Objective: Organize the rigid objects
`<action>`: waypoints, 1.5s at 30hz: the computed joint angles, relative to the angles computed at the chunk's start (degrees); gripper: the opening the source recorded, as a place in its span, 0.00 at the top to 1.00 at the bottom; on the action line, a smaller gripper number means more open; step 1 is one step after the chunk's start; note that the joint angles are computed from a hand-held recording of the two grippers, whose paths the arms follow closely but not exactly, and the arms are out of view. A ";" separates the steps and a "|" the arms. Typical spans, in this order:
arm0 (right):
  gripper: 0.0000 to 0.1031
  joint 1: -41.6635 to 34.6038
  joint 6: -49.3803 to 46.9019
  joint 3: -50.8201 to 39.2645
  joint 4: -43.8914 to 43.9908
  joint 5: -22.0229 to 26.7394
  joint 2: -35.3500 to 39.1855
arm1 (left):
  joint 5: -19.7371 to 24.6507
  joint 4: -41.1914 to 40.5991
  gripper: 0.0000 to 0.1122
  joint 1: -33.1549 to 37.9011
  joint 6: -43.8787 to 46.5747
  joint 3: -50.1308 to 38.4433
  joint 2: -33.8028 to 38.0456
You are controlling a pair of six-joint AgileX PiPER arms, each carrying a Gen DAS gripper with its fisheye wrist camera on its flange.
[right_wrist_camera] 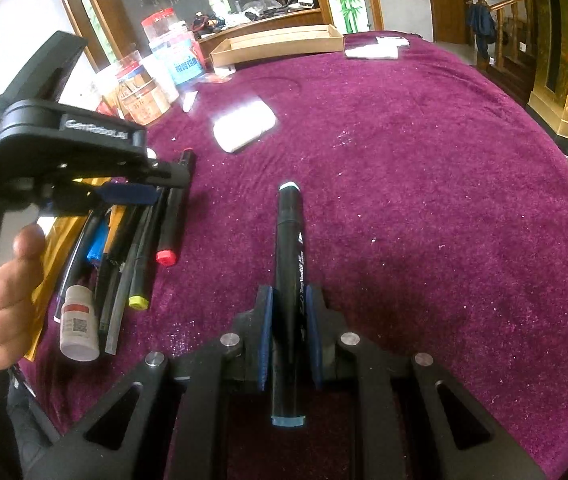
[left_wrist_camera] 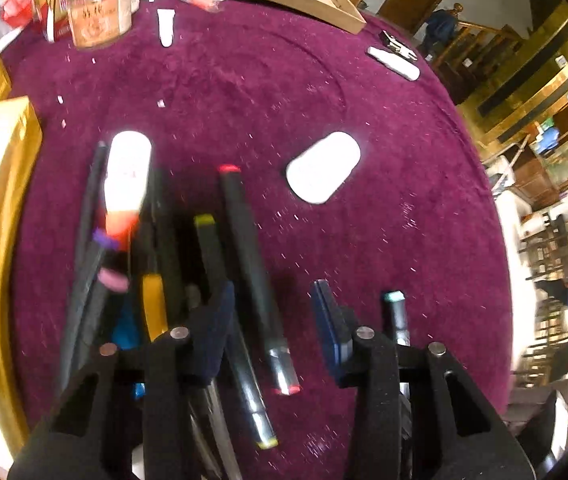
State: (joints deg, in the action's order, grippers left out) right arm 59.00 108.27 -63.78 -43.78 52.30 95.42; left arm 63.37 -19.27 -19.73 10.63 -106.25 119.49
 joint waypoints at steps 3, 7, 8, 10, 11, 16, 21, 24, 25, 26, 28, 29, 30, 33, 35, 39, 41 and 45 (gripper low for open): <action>0.86 0.00 0.15 0.00 -0.06 -0.08 0.00 | 0.61 1.34 0.66 -0.77 -0.39 -1.62 0.88; 0.86 0.07 -0.19 -0.32 0.05 0.34 0.23 | 5.72 1.01 0.68 -0.79 -0.72 -6.35 4.25; 0.86 0.10 -0.29 -0.45 0.10 0.48 0.32 | 6.18 1.65 0.70 -1.08 -1.22 -6.66 4.94; 0.86 0.11 -0.40 -0.58 0.15 0.63 0.42 | 3.36 3.68 0.81 -1.94 -1.21 -4.71 3.85; 0.86 0.13 -0.49 -0.68 0.20 0.74 0.49 | 1.75 5.28 0.85 -2.40 -1.99 -3.37 3.07; 0.86 0.01 -0.77 -0.80 0.47 0.69 0.51 | -2.90 3.86 0.89 -1.86 1.28 6.38 -2.39; 0.86 -0.09 -3.74 -3.30 1.82 2.84 2.12 | -14.67 5.04 0.88 -4.15 5.60 21.25 -10.65; 0.86 0.17 -4.38 -3.89 1.97 3.62 2.50 | -13.12 -0.25 0.89 -2.52 9.32 21.28 -10.57; 0.86 0.12 -3.56 -2.90 1.69 2.59 1.74 | -10.09 -4.23 0.89 -1.03 11.79 20.16 -10.01; 0.86 0.12 -2.23 -1.33 1.10 0.72 0.59 | -7.26 -8.64 0.89 0.99 14.68 20.53 -10.60; 0.86 0.58 4.73 3.93 -2.80 -5.79 -3.28 | -6.60 -12.16 0.89 3.57 18.49 23.90 -13.98; 0.86 1.05 6.92 4.79 -4.30 -6.93 -4.03 | -5.65 -14.24 0.89 5.90 21.06 26.14 -16.60; 0.86 2.22 8.80 4.62 -6.11 -6.90 -4.38 | -4.61 -15.34 0.89 7.33 22.15 26.87 -17.86; 0.86 5.09 8.01 -1.02 -9.33 -4.90 -2.40 | -1.04 -17.88 0.89 14.48 27.24 29.55 -22.89; 0.86 5.35 6.16 -4.62 -10.55 -6.72 -0.87 | 0.42 -18.77 0.89 20.04 30.06 30.10 -25.13; 0.86 3.67 -5.11 -16.56 -7.64 -12.70 5.79 | 5.07 -20.51 0.89 31.46 31.65 24.81 -22.76; 0.86 2.14 -12.45 -22.98 -2.81 -15.13 9.94 | 6.36 -21.43 0.89 36.26 30.81 20.35 -19.65; 0.86 -1.78 -31.36 -39.92 13.24 -15.84 21.23 | 5.43 -20.44 0.89 41.68 27.64 12.92 -13.39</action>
State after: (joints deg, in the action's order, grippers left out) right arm 57.22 76.91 -103.70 -30.54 36.46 116.65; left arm 68.80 -39.72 21.95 38.27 -93.33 106.09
